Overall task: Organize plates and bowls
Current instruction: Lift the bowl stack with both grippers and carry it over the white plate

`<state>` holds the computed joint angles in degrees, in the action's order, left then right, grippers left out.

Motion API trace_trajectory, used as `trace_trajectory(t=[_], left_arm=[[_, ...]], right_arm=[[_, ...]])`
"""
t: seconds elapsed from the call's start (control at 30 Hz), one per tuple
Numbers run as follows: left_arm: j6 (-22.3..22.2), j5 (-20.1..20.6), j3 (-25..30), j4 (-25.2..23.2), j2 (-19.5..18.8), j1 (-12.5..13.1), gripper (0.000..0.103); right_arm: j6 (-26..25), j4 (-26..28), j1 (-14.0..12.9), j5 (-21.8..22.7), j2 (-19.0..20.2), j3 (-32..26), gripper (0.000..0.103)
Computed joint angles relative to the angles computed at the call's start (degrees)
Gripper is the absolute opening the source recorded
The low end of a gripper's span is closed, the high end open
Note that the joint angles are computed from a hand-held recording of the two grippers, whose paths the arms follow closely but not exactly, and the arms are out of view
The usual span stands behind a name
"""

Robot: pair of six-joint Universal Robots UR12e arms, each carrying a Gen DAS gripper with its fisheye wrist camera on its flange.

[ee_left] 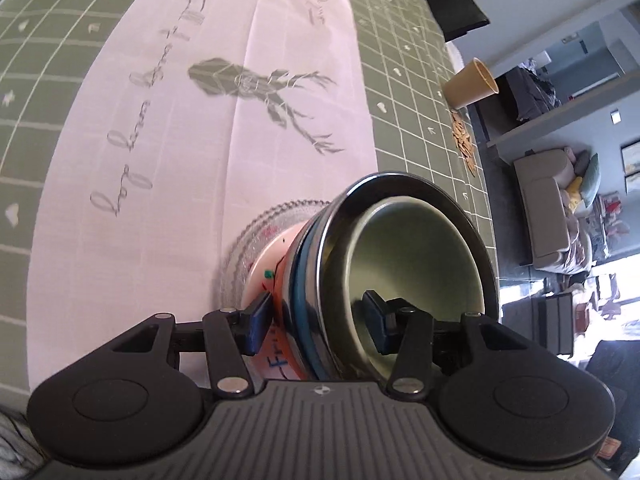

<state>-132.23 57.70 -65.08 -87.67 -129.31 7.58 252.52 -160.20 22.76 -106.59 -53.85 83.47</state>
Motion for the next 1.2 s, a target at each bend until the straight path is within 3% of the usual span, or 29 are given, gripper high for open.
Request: trace_trajectory(t=[0.33, 0.4, 0.5, 0.57, 0.63, 0.77, 0.83, 0.87, 1.2], left_arm=[[3.64, -0.90, 0.14, -0.94, 0.07, 0.52, 0.058], [4.58, -2.01, -0.65, 0.20, 0.46, 0.83, 0.058], [5.42, -2.58, -1.16, 0.93, 0.71, 0.97, 0.058], [5.60, -2.60, -1.06, 0.82, 0.66, 0.95, 0.058], [5.53, -2.65, -1.11, 0.90, 0.70, 0.96, 0.058], [5.18, -2.53, -1.44, 1.67, 0.85, 0.87, 0.057], [5.16, -2.31, -1.82, 2.30, 1.09, 0.83, 0.057], [5.26, -2.24, -2.04, 2.66, 1.21, 0.80, 0.057], [5.29, -2.00, -2.71, 4.09, 1.51, 0.75, 0.057]], right_arm=[[1.22, -3.24, 0.70, -3.00, -0.71, 1.30, 0.084], [3.23, -7.85, 1.47, -6.73, -1.01, 2.87, 0.084], [3.24, -22.23, 3.45, -14.55, -0.35, 5.95, 0.084], [3.73, -22.92, 4.02, -15.77, -1.15, 7.43, 0.074], [5.84, -18.52, 4.31, -15.48, -2.27, 8.36, 0.050], [11.05, -12.59, 4.22, -11.15, -2.78, 9.64, 0.033], [11.59, -11.45, 4.10, -8.71, -2.30, 9.66, 0.007], [11.07, -11.32, 4.08, -7.83, -2.02, 9.51, 0.001], [11.25, -10.25, 3.92, -9.34, -1.24, 8.63, 0.000]])
